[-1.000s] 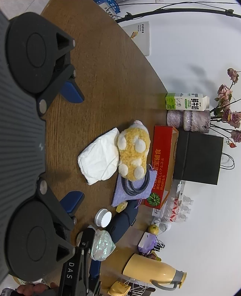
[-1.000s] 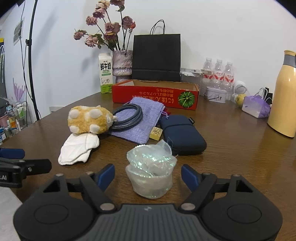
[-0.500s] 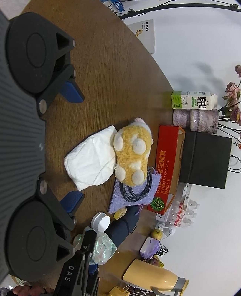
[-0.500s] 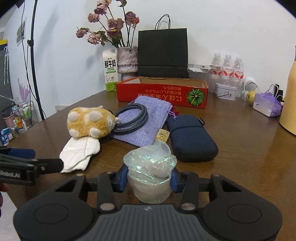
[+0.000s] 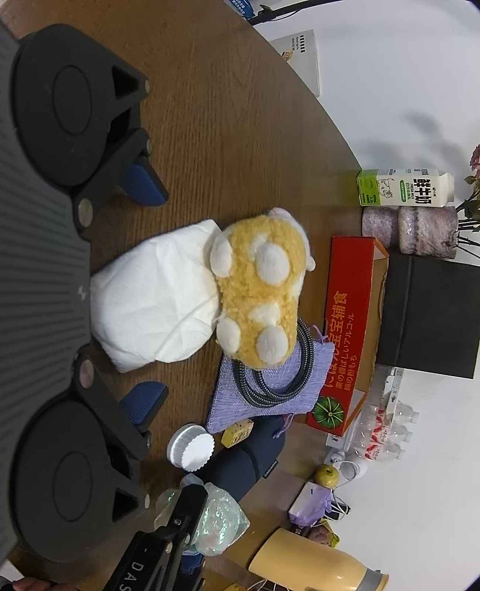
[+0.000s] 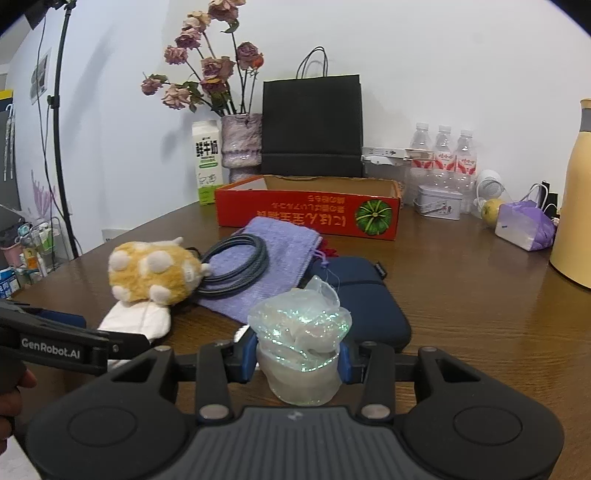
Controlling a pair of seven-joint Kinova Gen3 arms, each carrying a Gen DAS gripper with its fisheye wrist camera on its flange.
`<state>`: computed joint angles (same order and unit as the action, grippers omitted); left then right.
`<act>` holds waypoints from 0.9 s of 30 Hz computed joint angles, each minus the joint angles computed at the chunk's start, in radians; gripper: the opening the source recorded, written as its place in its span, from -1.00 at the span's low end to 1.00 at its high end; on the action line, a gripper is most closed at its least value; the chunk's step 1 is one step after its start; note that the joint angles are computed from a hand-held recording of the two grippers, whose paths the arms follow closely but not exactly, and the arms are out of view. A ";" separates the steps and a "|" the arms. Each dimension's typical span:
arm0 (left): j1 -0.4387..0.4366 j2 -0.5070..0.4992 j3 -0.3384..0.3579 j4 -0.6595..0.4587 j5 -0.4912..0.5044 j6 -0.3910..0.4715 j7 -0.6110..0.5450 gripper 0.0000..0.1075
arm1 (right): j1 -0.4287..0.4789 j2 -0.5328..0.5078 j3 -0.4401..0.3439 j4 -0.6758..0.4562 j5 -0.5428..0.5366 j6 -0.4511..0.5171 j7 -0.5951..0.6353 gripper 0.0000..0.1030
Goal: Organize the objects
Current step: 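Grasp the white tissue with the left tool while the right tool grips the clear cup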
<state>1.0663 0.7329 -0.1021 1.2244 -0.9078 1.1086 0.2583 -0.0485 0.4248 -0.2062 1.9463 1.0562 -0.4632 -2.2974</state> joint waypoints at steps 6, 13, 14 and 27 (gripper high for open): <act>-0.029 0.036 0.006 -0.083 0.048 0.055 -0.062 0.92 | 0.004 0.020 0.005 -0.015 0.009 -0.012 -0.003 -0.22; -0.042 0.100 -0.012 -0.215 0.111 0.167 -0.159 0.92 | 0.013 0.029 0.007 -0.024 0.040 -0.028 -0.033 -0.22; -0.041 0.103 -0.016 -0.219 0.113 0.169 -0.160 0.92 | 0.013 0.030 0.009 -0.025 0.048 -0.030 -0.040 -0.22; -0.034 0.105 -0.031 -0.222 0.124 0.164 -0.171 0.92 | -0.008 0.030 0.037 -0.028 0.076 -0.029 -0.073 -0.20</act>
<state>1.0319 0.8382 -0.1328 1.0024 -0.7841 1.2728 0.0868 -0.0568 0.4544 -0.1696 1.9181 1.1320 -0.4918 -2.3703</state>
